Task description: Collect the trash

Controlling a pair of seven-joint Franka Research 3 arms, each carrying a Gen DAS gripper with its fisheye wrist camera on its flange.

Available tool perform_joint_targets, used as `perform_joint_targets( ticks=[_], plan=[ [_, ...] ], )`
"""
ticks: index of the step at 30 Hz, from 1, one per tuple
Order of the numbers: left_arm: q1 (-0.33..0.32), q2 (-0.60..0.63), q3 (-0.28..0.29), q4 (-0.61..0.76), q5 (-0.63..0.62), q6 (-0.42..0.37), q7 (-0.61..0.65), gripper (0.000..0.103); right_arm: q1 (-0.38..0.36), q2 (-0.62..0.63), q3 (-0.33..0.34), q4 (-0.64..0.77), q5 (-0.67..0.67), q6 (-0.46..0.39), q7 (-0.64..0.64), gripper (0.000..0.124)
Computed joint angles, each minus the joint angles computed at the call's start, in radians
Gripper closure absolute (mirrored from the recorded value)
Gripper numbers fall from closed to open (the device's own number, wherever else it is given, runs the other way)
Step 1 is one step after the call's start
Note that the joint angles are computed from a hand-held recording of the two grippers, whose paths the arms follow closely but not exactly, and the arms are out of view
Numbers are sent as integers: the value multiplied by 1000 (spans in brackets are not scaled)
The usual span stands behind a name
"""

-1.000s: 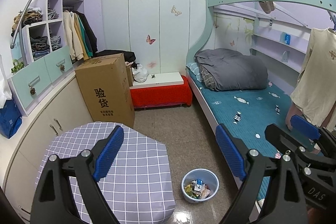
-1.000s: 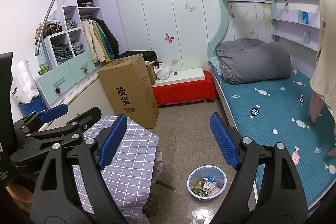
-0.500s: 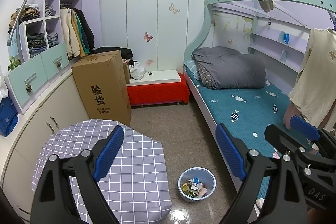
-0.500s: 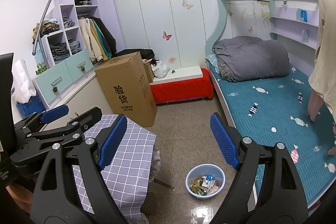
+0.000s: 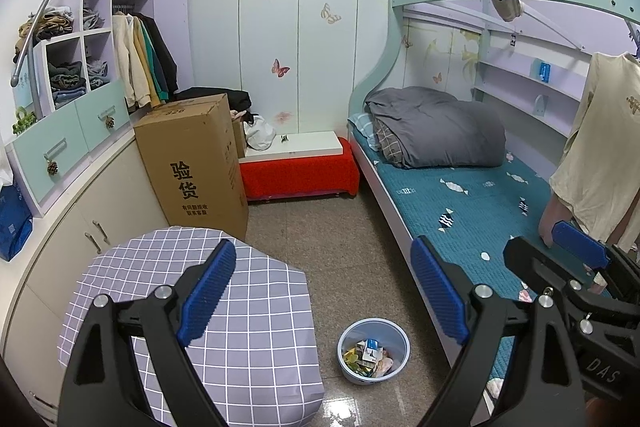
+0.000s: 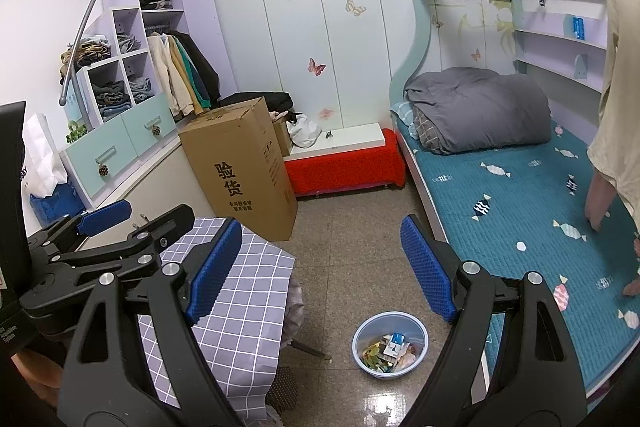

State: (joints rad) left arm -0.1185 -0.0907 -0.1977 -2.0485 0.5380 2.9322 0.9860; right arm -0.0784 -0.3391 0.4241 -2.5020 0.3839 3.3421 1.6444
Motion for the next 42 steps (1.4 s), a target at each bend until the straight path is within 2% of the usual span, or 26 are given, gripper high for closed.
perform_joint_targets(
  ticks=[11, 42],
  plan=[
    [-2, 2, 1, 2, -4, -1, 4, 16, -12, -3, 11, 1, -5, -5, 9, 43],
    [-5, 10, -1, 10, 15, -5, -14, 16, 13, 6, -23, 5, -16, -6, 6, 42]
  ],
)
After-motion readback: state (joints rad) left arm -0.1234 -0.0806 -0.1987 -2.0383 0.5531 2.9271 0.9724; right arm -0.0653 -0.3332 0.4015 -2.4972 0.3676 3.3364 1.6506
